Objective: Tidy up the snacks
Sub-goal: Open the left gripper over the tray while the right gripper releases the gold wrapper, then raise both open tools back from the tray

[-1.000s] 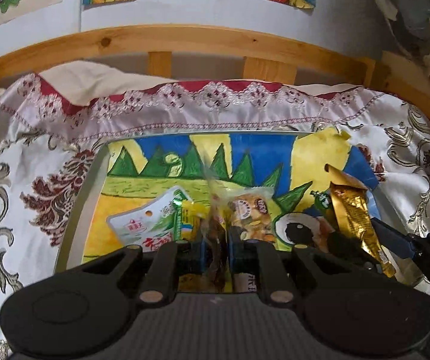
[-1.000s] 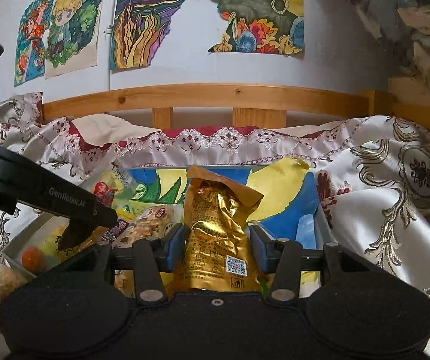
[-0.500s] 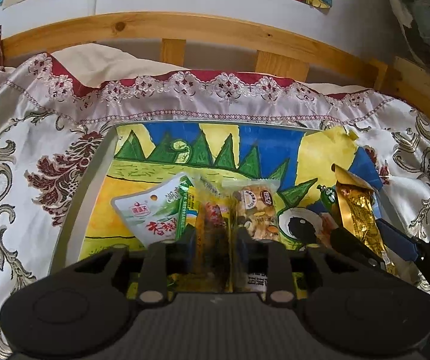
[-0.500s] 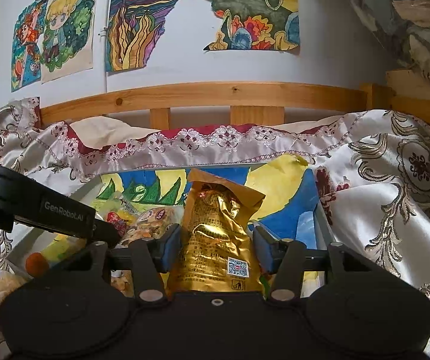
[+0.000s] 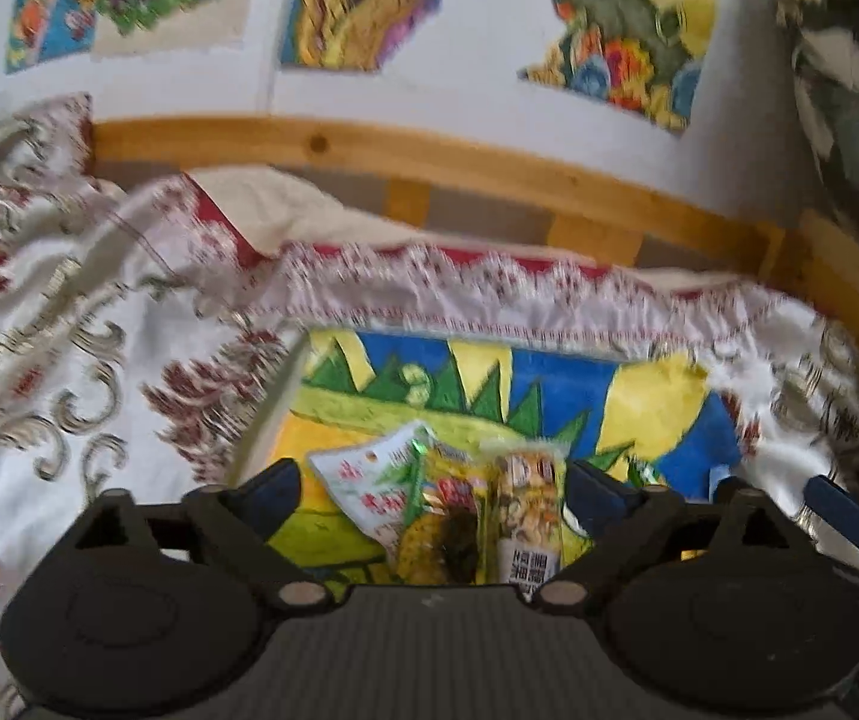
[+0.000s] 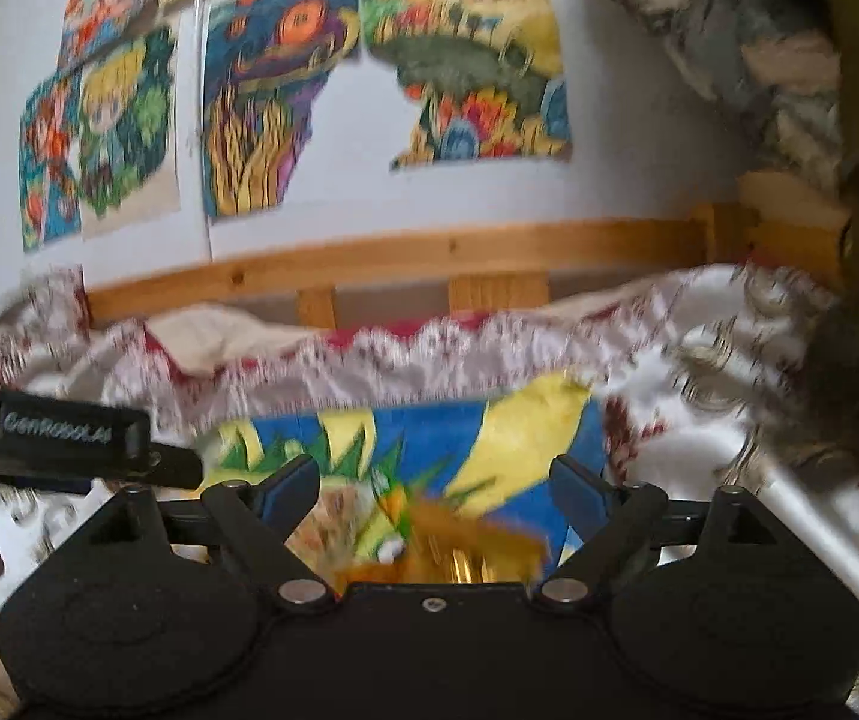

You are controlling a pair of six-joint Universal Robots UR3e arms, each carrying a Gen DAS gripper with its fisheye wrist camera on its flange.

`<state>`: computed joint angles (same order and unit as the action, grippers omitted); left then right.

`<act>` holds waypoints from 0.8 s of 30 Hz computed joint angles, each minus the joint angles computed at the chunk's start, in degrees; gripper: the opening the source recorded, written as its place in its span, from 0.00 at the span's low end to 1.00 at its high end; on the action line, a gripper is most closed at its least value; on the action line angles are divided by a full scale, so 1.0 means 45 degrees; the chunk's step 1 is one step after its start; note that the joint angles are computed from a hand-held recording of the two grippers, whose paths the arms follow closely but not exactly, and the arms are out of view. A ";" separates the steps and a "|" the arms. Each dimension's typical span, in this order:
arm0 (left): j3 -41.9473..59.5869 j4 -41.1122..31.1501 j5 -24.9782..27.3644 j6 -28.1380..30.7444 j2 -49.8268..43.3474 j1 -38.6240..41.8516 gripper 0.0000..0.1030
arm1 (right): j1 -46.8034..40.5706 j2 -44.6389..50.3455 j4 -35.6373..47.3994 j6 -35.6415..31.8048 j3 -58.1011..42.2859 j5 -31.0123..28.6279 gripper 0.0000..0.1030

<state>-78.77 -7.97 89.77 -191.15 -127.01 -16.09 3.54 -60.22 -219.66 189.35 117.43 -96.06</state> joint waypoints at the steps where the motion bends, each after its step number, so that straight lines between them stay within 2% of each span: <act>1: -0.0464 0.0302 0.0062 -0.0029 0.0386 0.0027 0.96 | 0.0038 -0.0322 0.0062 0.0053 0.0137 -0.0084 0.84; 9: -0.3287 0.1802 0.0297 0.0142 0.2978 0.0165 0.99 | 0.0708 -0.2824 0.0657 0.0301 0.1170 -0.0821 0.90; 15: -0.5565 0.2861 0.0370 -0.0009 0.4942 0.0312 0.99 | 0.1825 -0.4449 0.1253 0.0483 0.1859 -0.1952 0.97; 24: -0.9732 0.4843 0.0528 0.0614 0.7907 0.0521 1.00 | 0.4984 -0.5973 0.2570 0.0985 0.2589 -0.4910 0.99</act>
<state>-122.56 13.83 92.15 -188.39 -91.43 -13.74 25.96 -87.10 -208.09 193.78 129.08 -118.15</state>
